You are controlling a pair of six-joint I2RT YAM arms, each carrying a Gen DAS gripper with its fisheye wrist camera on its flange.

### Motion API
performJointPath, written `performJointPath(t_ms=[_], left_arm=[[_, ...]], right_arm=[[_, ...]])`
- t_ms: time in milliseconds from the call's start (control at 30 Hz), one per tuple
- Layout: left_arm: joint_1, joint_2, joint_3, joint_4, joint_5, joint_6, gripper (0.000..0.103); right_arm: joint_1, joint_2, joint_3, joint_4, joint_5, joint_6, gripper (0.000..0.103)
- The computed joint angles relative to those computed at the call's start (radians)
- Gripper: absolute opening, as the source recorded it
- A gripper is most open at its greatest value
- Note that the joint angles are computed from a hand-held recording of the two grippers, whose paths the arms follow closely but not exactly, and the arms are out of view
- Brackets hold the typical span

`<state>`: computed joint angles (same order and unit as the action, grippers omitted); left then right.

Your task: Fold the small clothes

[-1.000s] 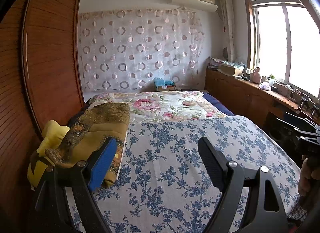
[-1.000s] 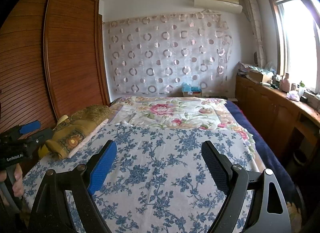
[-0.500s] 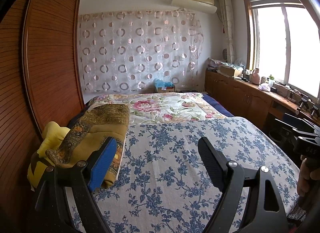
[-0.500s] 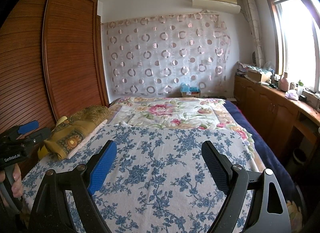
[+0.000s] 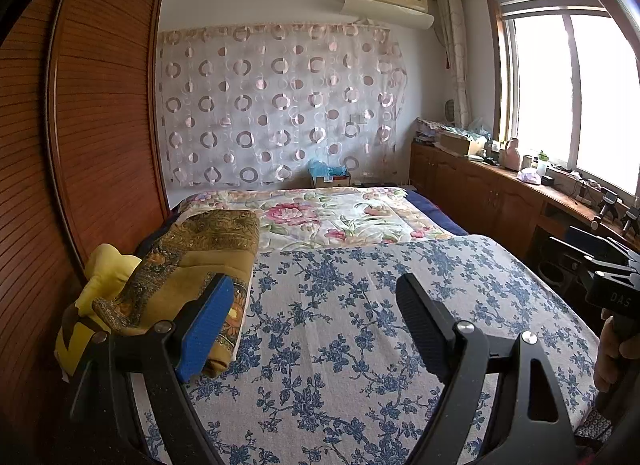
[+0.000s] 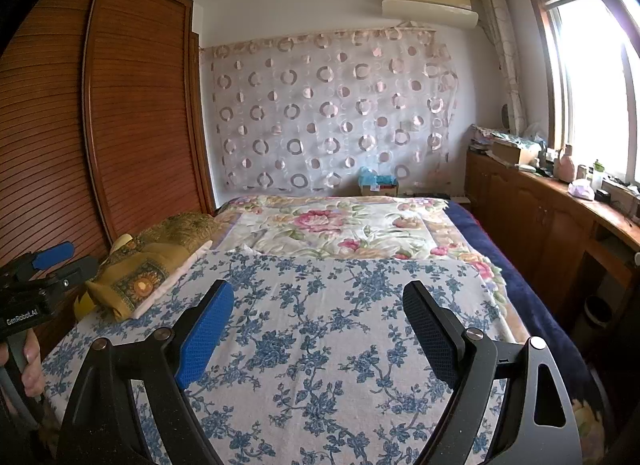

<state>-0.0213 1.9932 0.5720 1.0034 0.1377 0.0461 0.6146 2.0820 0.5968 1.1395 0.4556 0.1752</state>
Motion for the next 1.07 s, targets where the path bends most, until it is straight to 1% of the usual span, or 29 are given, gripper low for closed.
performJointPath(t_ms=[433,600,1067], left_arm=[[0.002,0.007,0.0,0.008,0.003,0.001,0.084],[0.002,0.007,0.0,0.007,0.002,-0.001,0.084],[0.003,0.014,-0.002,0.018,0.003,0.0,0.084]], right_arm=[[-0.011,0.001,-0.006,0.011,-0.011,-0.004,0.088],[-0.009,-0.005,0.001,-0.007,-0.009,-0.002,0.088],[-0.01,-0.003,0.008,-0.009,-0.008,-0.003,0.088]])
